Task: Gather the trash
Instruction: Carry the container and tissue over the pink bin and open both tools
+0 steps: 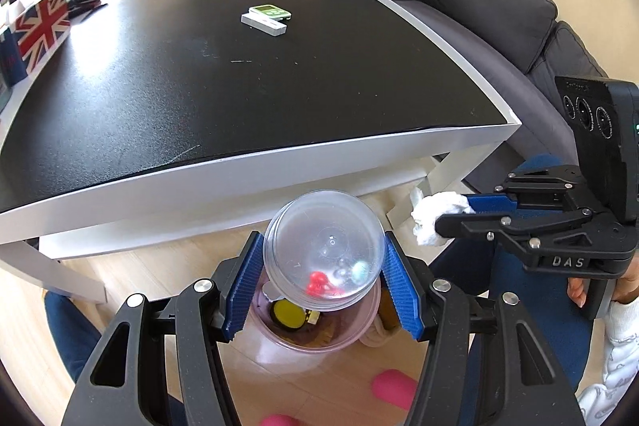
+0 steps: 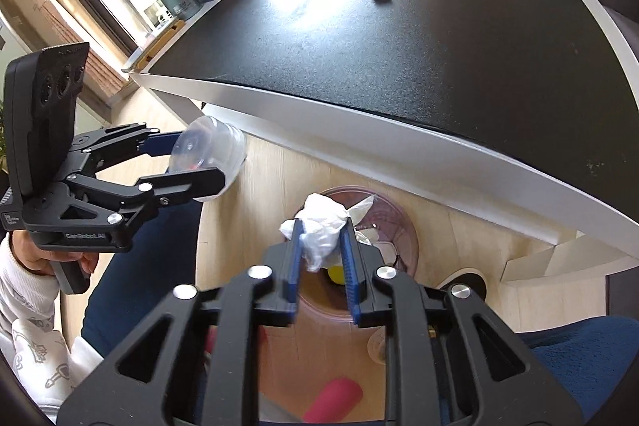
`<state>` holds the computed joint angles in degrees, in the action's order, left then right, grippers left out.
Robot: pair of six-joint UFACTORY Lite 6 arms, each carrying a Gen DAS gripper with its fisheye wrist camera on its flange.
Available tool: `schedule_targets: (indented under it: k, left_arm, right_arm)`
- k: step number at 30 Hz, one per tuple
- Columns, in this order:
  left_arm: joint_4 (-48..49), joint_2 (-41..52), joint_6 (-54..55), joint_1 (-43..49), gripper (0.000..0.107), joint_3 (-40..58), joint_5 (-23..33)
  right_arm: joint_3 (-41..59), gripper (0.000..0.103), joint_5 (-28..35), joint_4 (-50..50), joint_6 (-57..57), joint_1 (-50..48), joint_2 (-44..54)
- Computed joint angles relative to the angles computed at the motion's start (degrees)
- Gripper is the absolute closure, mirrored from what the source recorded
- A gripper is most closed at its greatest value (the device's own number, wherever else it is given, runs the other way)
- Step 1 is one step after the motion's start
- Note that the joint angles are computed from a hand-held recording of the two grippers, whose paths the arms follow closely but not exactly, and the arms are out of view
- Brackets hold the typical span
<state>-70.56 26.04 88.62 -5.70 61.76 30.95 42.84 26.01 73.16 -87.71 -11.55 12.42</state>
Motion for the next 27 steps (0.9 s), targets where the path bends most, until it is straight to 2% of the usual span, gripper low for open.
schedule_targets:
  k: [1, 2, 6, 9, 19, 20, 21, 22, 23, 27]
  left_arm:
    - [0.1, 0.0, -0.1, 0.0, 0.049, 0.0, 0.0]
    - [0.2, -0.1, -0.2, 0.0, 0.049, 0.0, 0.1]
    - [0.4, 0.2, -0.5, -0.5, 0.049, 0.0, -0.3]
    - [1.1, 0.6, -1.0, -1.1, 0.049, 0.0, -0.4]
    - [2.8, 2.0, -2.5, -2.8, 0.049, 0.2, -0.8]
    - [2.8, 2.1, -2.5, -2.9, 0.046, 0.3, -0.7]
    - [2.9, 2.3, -2.9, -3.2, 0.026, 0.6, -0.8]
    - [1.1, 2.1, -1.5, -3.0, 0.015, 0.2, -0.6]
    - [-1.2, 1.5, 0.6, -2.8, 0.012, -0.5, -0.5]
    - [0.6, 2.3, -2.2, -2.9, 0.012, 0.4, -1.2]
  right_arm:
    - [0.2, 0.05, -0.1, 0.5, -0.3, -0.2, 0.3]
    - [0.2, 0.032, 0.3, 1.6, -1.2, -0.7, 0.3]
    - [-0.3, 0.013, 0.5, 3.2, -1.9, -2.0, -0.4]
    - [-0.1, 0.007, 1.1, 3.0, -1.1, -2.9, -0.6]
    - [-1.1, 0.007, 1.4, 2.1, 0.0, -5.4, -3.8]
    - [-1.2, 0.007, 1.5, 2.1, 0.0, -5.7, -4.0]
    - [-1.2, 0.006, 1.6, 2.0, 0.0, -6.1, -4.2]
    - [-1.2, 0.006, 1.6, 2.0, 0.0, -6.3, -4.3]
    - [-1.3, 0.006, 1.6, 2.0, 0.0, -6.4, -4.4]
    - [-1.3, 0.006, 1.6, 2.1, 0.1, -6.8, -4.4]
